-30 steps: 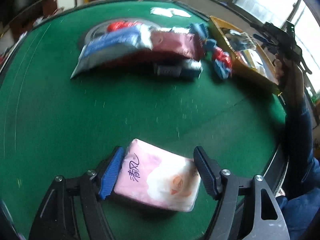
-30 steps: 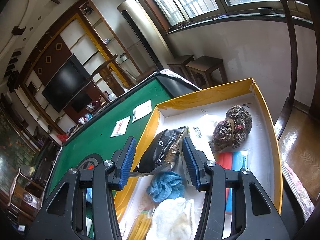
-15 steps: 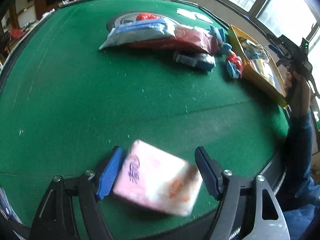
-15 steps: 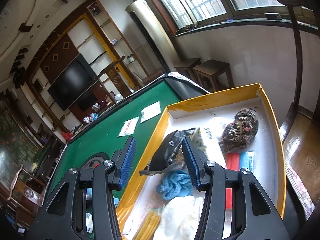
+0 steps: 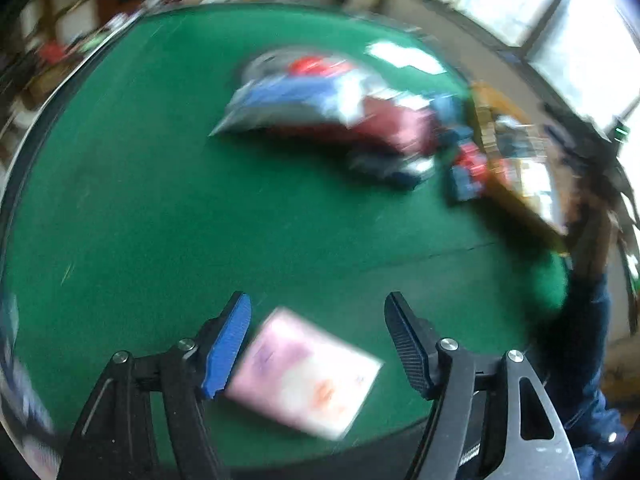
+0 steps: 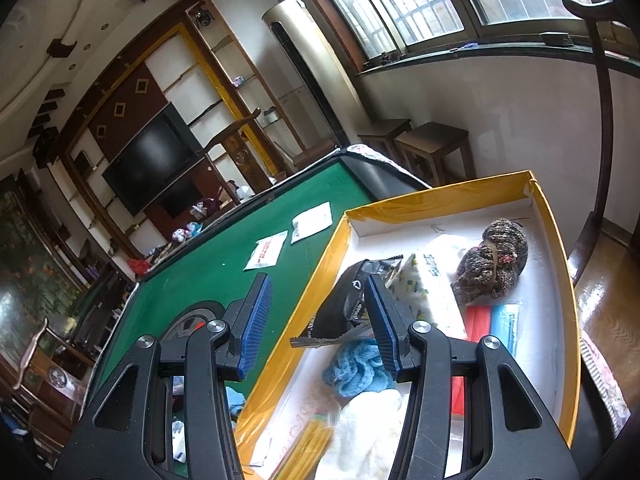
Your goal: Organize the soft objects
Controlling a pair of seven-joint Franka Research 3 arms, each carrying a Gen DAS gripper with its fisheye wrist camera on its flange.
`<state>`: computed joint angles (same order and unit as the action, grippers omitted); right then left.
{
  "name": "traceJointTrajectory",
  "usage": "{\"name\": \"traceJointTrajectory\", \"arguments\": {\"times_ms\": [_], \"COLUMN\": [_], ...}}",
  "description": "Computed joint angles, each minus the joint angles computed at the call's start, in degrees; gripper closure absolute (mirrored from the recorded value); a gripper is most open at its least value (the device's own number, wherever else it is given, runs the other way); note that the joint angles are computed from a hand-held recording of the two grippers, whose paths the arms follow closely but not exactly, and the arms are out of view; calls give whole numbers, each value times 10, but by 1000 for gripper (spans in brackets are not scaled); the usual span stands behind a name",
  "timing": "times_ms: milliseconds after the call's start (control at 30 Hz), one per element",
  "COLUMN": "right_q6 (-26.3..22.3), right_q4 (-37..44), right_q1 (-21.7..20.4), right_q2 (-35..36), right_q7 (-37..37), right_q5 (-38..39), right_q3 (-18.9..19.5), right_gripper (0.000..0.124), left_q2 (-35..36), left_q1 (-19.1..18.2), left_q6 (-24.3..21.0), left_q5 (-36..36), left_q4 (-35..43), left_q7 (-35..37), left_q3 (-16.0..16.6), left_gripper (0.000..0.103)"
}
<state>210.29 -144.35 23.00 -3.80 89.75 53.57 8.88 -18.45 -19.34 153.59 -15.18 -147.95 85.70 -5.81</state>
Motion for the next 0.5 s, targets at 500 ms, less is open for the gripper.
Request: {"name": "traceJointTrajectory", "arguments": {"times_ms": [500], "right_q6": [4], "right_q4": [-21], "right_q1": [-5], "right_q2": [-7], "right_q7": [69], "right_q5": [-71], "right_q3": [-6], "right_gripper": [76], "left_q2": [-37], "left_q1": [4], "left_q6": [-17], "left_q5": [-68], "left_q4": [-42], "left_q7": [-269], "left_q3": [-28], "left_gripper": [33]}}
